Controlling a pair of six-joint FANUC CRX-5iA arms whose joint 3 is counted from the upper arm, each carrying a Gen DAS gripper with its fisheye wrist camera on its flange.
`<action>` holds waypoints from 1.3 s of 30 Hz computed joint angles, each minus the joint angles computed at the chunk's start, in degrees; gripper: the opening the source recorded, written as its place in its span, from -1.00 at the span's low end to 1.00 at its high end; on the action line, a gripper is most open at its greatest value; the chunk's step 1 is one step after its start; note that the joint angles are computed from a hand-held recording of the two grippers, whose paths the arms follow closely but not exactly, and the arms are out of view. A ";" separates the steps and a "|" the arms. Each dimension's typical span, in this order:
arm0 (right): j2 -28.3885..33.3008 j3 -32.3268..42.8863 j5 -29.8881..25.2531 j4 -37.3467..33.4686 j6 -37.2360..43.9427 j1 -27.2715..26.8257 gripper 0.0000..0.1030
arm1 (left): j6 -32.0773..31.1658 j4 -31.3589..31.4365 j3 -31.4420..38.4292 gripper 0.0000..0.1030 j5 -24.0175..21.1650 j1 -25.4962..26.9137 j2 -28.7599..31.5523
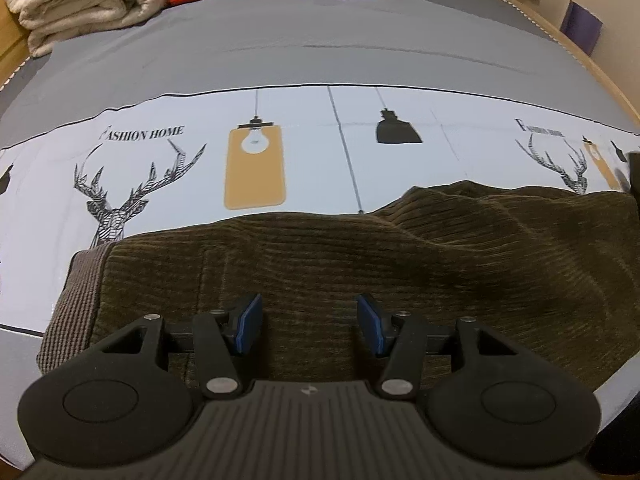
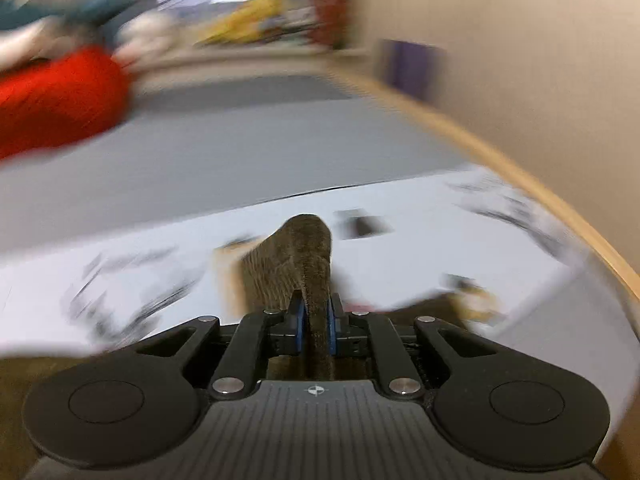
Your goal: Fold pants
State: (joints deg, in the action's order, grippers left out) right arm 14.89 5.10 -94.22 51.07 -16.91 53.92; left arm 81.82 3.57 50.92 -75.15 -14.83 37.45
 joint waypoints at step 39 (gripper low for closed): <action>-2.51 -4.00 23.80 -11.68 -26.68 -7.89 -0.12 | 1.72 -0.61 -1.29 0.24 0.74 1.30 -0.42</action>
State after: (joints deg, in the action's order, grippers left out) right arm 12.38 1.09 -70.41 39.39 -43.58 46.03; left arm 83.54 2.96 49.63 -74.41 -13.53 37.02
